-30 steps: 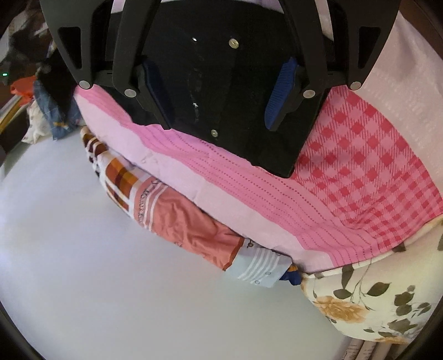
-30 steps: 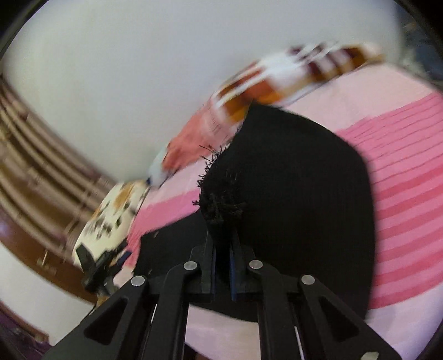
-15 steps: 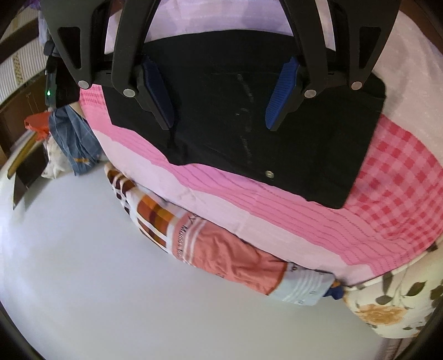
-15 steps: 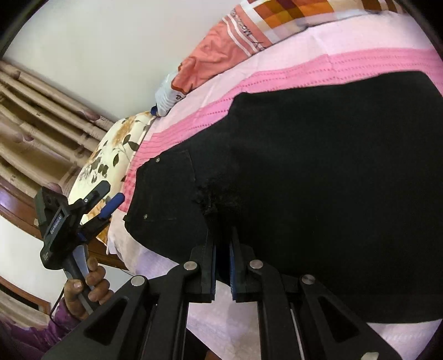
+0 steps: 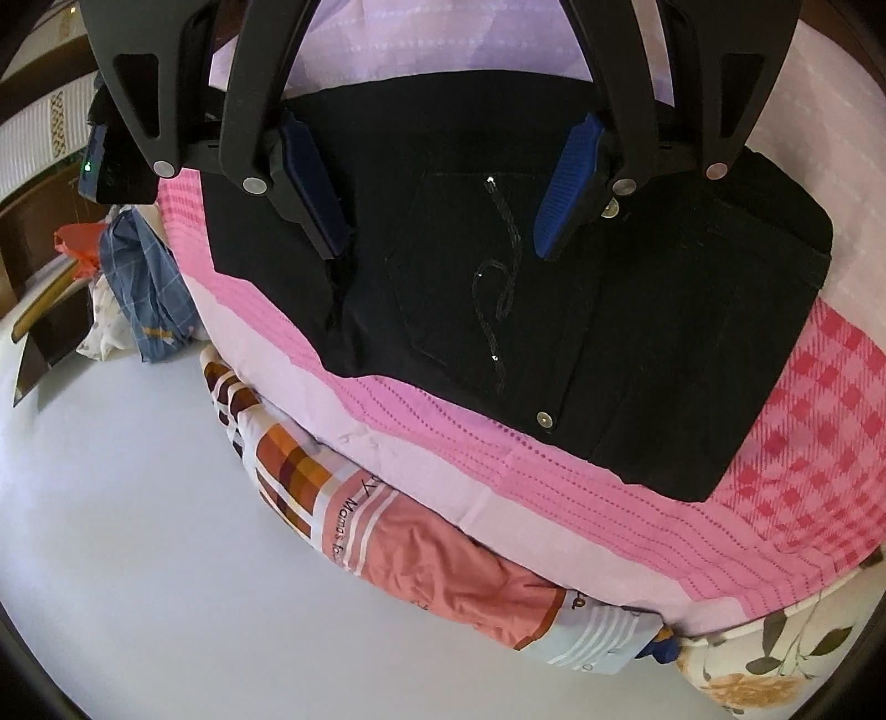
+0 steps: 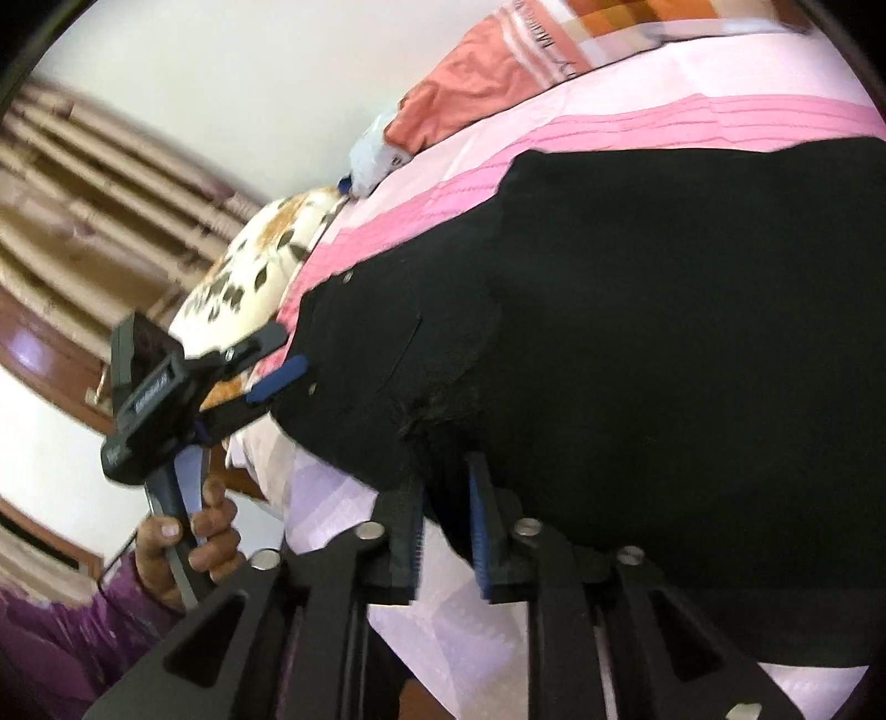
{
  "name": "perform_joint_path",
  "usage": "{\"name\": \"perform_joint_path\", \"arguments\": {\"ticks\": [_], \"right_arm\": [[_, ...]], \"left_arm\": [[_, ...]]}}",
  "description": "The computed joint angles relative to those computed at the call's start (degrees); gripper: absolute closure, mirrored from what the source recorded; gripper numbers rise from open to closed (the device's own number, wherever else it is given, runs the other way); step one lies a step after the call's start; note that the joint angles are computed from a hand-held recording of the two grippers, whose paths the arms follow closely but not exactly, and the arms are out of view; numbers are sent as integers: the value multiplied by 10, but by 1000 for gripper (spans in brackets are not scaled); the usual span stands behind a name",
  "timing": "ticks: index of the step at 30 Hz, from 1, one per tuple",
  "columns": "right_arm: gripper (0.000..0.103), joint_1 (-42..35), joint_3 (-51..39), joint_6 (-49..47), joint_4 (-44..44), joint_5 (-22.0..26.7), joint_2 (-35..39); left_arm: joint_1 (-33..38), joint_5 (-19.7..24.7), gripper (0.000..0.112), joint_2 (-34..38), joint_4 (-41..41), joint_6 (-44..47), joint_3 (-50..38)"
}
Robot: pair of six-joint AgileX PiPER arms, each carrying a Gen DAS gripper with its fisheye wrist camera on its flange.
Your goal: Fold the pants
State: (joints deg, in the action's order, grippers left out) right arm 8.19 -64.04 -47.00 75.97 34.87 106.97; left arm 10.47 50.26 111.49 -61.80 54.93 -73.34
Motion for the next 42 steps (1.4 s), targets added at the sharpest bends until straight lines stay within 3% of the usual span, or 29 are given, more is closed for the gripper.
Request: {"name": "perform_joint_path", "arguments": {"ticks": [1,4,7,9,14,19,21,23,25,29,33,35,36,38,40,42], "right_arm": [[75,-2,-5,-17,12,21,4],[75,-2,-14,-46,20,49,2],[75,-54,20,-122,133,121,-8],[75,-97,49,-135,164,125,-29],[75,-180,92,-109,123,65,-81],[75,-181,120,-138,119,31,-65],[79,-168,114,-124,89,6,-50],[79,-171,107,-111,78,19,-52],[79,-184,104,-129,100,45,-63],[79,-178,45,-84,52,24,-66],[79,-166,-54,86,-105,-35,-4],[80,-173,-98,186,-183,-21,35],[82,-185,-121,214,-193,13,63],[78,-207,-120,207,-146,39,62],[76,-218,-74,123,-52,36,28],[64,-216,-33,52,13,27,-7]], "left_arm": [[-3,0,41,-1,2,0,0],[-10,2,41,-5,8,-4,-2],[-19,6,41,-8,13,-14,-8],[-29,12,41,-12,13,-8,-10],[-61,-9,41,-27,15,10,3],[-95,-39,41,-27,8,22,25],[-119,-74,41,-31,25,26,38],[-136,-95,41,-29,64,2,37],[-119,-80,41,-33,42,18,41],[-89,-76,41,-46,47,16,26],[-70,-64,41,-37,135,-54,-24],[-50,-55,41,-34,146,-66,-36],[-37,-52,41,-31,145,-64,-40],[-9,-43,41,-22,155,-70,-58],[10,-42,41,-13,153,-63,-71],[20,-78,41,-15,187,-71,-74]]}}
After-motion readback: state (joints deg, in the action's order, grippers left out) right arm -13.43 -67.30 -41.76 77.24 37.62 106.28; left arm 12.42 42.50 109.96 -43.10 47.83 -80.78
